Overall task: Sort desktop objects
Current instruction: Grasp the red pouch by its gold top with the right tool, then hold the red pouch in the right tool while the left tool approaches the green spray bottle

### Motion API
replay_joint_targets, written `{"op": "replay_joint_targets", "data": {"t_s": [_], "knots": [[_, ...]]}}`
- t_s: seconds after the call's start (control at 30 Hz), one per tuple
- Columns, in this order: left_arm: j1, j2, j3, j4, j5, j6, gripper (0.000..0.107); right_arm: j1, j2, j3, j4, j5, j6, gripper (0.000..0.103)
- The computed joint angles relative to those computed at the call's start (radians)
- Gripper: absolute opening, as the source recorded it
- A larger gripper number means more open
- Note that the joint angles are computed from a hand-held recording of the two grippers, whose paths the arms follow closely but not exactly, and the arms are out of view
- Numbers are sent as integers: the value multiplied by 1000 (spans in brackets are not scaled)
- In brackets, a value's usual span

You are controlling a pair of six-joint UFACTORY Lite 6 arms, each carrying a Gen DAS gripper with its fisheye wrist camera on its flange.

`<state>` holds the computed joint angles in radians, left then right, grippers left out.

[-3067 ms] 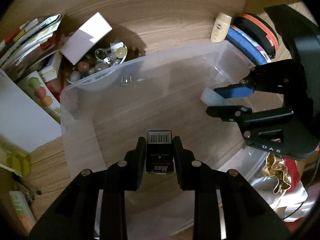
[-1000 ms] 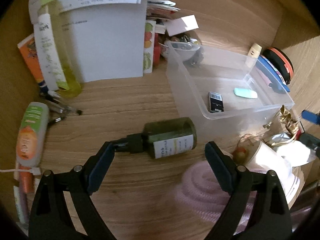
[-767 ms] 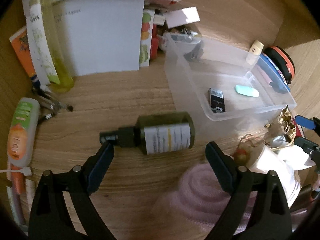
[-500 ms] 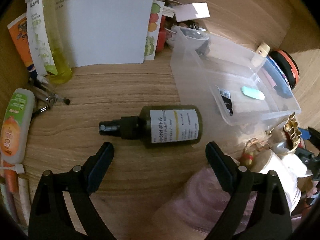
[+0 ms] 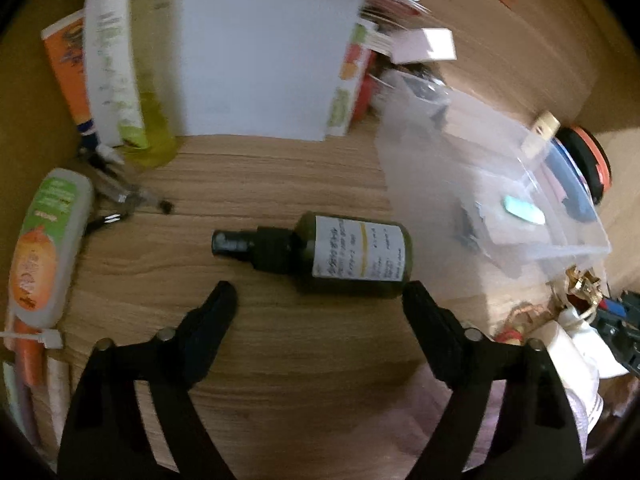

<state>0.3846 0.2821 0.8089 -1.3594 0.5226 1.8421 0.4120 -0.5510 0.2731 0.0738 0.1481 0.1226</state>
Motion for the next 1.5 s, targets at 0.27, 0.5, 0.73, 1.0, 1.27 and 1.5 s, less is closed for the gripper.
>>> {"op": "replay_joint_targets", "data": {"t_s": [0.27,0.5,0.73,1.0,1.27,1.5], "knots": [[78,6,24,70,58,-18,55,-37,-133,-27,60,66,-55,13],[152,-104,-60,96,133,57,53,-71,-252,-34,49,152,-50,13],[106,-248,-124,-40,97,202,90,-130,-284,-23,164,196,-188,13],[-116,-23,31,-70,-168,168,92,-133,-341,-31,176,229,-195,13],[-97,72,106,-20,-129,103,45,-177,-360,-34,256,243,-286,13],[-14,56,102,43,-18,88,24,-188,-356,-40,307,246,-339,13]]}}
